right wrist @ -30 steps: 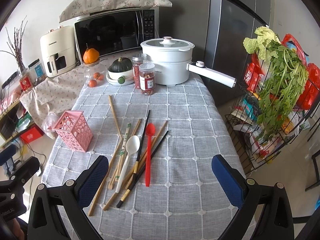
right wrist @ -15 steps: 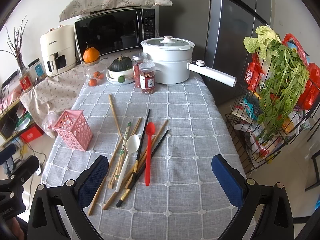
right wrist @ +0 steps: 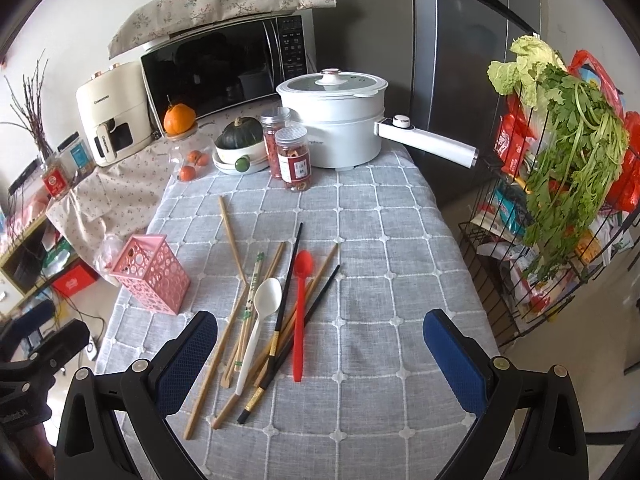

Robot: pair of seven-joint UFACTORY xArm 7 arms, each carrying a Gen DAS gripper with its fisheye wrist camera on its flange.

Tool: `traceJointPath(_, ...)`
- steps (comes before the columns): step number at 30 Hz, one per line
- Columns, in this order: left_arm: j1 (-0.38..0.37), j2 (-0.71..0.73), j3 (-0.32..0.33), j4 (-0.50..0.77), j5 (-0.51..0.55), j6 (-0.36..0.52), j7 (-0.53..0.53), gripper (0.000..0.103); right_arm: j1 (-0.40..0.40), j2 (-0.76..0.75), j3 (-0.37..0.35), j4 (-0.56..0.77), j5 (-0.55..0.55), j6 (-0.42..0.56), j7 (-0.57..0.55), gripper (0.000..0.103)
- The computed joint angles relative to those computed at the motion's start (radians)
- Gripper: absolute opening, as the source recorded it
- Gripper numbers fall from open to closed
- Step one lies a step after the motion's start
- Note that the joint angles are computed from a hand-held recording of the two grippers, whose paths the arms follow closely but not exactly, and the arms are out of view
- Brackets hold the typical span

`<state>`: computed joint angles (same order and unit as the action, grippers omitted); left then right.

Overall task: Organize utensils
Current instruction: 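Lower the left gripper onto a wooden chopstick and close on it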

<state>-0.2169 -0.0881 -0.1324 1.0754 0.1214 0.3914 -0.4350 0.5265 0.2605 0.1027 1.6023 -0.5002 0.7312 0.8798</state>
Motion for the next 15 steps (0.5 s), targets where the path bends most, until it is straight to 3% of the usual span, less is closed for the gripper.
traceJointPath(2, -0.026, 0.045, 0.013, 0.040, -0.132, 0.013, 0.125, 0.083, -0.018, 0.009, -0.002, 0.010, 0.028, -0.017, -0.017, 0.103)
traceJointPath(4, -0.037, 0.109, 0.010, 0.105, -0.221, 0.059, 0.226, 0.066, -0.035, 0.020, -0.003, 0.018, 0.063, -0.042, -0.027, 0.091)
traceJointPath(7, -0.051, 0.232, 0.002, 0.223, -0.161, 0.137, 0.231, 0.046, -0.080, 0.044, 0.019, 0.026, 0.193, -0.080, -0.106, 0.079)
traceJointPath(10, -0.070, 0.374, 0.009, 0.362, -0.115, 0.239, 0.233, 0.028, -0.109, 0.071, 0.035, 0.037, 0.309, -0.093, -0.184, 0.074)
traceJointPath(15, -0.072, 0.530, 0.022, 0.521, -0.125, 0.354, 0.227, 0.020, -0.114, 0.097, 0.025, 0.048, 0.379, -0.076, -0.227, 0.068)
